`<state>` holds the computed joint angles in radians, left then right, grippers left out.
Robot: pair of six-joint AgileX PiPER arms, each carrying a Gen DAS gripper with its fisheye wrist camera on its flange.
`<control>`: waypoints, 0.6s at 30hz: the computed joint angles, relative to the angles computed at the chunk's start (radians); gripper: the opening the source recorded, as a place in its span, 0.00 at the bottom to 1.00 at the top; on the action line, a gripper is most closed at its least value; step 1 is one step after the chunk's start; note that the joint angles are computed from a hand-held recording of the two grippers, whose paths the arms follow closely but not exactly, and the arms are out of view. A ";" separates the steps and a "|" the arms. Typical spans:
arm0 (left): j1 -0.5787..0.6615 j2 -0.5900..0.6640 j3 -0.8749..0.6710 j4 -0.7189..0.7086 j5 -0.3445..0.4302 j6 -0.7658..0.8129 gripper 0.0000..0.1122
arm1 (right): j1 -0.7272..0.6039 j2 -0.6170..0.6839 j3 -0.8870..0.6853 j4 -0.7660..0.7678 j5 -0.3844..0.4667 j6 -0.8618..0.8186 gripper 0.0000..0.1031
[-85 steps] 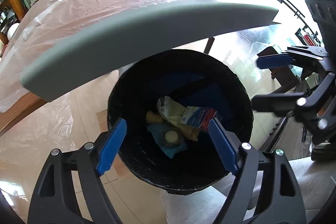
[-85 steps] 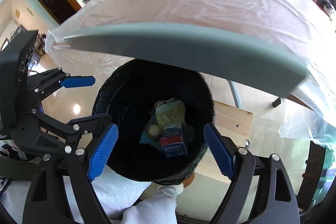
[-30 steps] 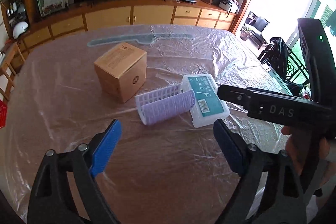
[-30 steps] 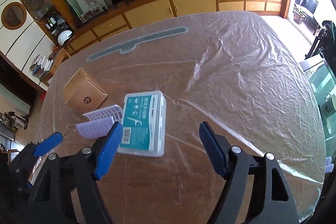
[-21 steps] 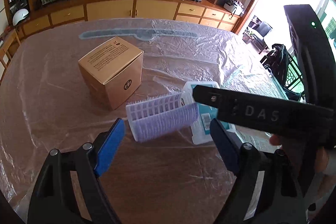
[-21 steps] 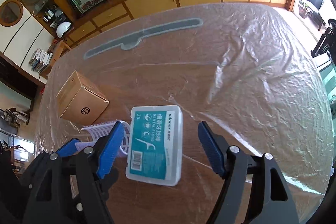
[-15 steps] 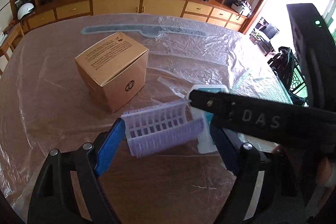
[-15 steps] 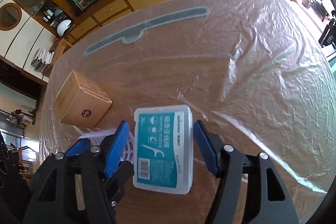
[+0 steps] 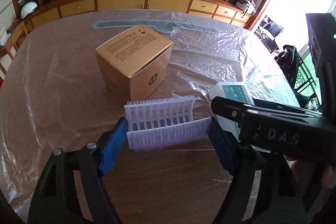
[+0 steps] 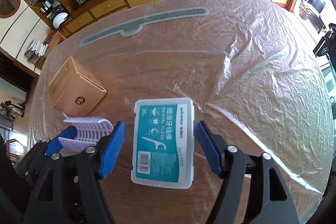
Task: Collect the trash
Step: 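Lift the dental floss box and purple comb off the table with both tools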
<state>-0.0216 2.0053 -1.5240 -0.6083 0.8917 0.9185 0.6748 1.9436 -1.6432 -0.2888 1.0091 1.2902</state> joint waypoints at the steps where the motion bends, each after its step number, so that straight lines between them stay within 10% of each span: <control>1: -0.002 -0.004 0.007 0.008 -0.012 0.007 0.69 | 0.010 0.007 -0.009 -0.014 0.015 0.009 0.69; 18: 0.008 0.012 -0.025 -0.003 0.019 0.000 0.69 | 0.045 -0.110 0.223 -0.132 -0.185 0.209 0.70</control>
